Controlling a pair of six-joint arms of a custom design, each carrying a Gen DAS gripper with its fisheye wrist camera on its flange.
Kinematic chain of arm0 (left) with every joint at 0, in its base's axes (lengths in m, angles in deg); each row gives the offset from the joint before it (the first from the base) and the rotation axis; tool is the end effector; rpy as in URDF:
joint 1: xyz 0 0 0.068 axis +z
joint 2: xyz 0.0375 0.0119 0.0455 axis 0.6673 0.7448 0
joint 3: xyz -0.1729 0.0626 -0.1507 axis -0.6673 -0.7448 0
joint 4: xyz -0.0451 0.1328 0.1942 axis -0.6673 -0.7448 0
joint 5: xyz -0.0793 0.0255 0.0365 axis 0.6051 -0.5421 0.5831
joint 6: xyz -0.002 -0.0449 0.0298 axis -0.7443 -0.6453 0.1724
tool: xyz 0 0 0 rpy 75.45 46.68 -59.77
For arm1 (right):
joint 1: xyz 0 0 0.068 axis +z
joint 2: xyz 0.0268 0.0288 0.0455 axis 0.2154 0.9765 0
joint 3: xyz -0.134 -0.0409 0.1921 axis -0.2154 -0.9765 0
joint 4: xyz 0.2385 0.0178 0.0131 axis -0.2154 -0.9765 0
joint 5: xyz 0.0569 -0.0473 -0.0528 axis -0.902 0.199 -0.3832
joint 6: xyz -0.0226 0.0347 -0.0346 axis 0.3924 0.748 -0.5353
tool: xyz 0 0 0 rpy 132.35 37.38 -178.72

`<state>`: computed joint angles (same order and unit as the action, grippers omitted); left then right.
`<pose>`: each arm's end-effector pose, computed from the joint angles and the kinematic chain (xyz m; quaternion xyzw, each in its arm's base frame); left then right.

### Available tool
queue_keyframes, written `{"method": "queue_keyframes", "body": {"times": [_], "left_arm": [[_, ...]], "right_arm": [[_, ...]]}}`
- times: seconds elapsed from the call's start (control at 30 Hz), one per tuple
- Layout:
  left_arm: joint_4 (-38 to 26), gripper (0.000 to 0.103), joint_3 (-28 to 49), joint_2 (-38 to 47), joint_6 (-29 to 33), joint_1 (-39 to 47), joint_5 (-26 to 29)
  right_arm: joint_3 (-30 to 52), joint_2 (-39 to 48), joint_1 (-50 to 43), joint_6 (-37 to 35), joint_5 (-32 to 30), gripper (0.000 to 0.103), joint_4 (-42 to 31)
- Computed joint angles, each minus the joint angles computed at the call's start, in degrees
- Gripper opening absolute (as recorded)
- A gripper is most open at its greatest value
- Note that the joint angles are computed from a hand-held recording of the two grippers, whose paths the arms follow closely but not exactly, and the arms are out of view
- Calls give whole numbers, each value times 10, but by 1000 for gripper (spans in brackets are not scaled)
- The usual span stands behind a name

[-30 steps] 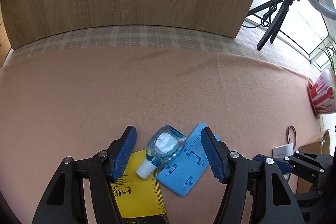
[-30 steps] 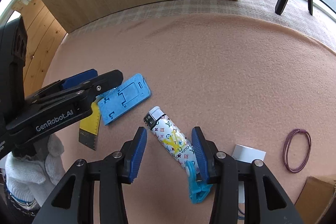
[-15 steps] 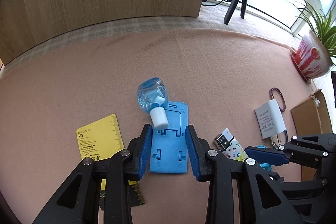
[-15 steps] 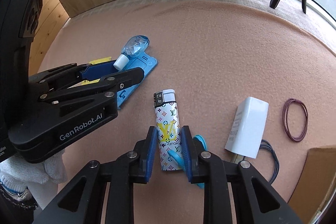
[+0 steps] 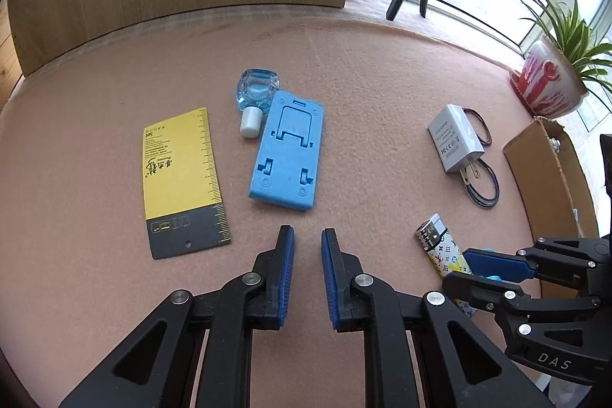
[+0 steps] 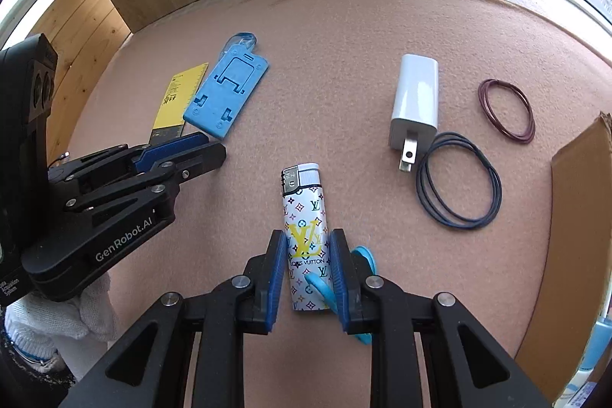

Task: Organize objects
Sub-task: 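Grasp the blue phone stand with the left gripper while the right gripper holds the lighter, then carry the phone stand and lighter into the box and open both grippers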

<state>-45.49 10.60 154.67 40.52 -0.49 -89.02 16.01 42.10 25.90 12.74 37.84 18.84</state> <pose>0.2786 -0.2444 0.1393 -0.0310 0.9692 -0.0828 0.2298 0.2876 0.0793 0.1446 -0.1868 0.9628 0.1523 0.1222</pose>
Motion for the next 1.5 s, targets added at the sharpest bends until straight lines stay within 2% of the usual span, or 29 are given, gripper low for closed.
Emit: {"method": "queue_keyframes", "body": {"times": [0.07, 0.13, 0.17, 0.2, 0.47, 0.67, 0.77, 0.87, 0.9, 1.13, 1.5], "left_arm": [[-12, 19, 4, -7, 6, -4, -21], [-19, 38, 11, -10, 2, 3, -33], [-18, 58, 13, -11, 1, 10, -32], [-19, 66, 18, -9, 2, 16, -33], [-77, 66, 157, 92, 65, 46, -20], [-119, 65, 260, 170, 88, 54, -12], [-132, 60, 289, 193, 94, 51, -27], [-133, 43, 296, 195, 94, 47, -26], [-131, 39, 291, 193, 93, 46, -25], [-80, 39, 178, 122, 48, 13, -20], [-1, 39, -44, -33, -111, -91, -42]], "right_arm": [[-27, -23, -5, -1, 1, 21, 4], [-44, -38, -5, 4, 1, 21, 9], [-53, -47, -9, 4, 2, 21, 7], [-60, -54, -13, 3, 1, 21, 5], [-90, -84, -45, -5, -12, 21, -3], [-100, -97, -57, -11, -13, 21, -6], [-103, -101, -59, -10, -12, 21, -6], [-108, -105, -61, -10, -11, 21, -5], [-108, -104, -59, -9, -10, 21, -3], [-119, -115, -52, -10, 0, 21, 5], [-166, -170, -107, -20, -35, 20, -16]]}}
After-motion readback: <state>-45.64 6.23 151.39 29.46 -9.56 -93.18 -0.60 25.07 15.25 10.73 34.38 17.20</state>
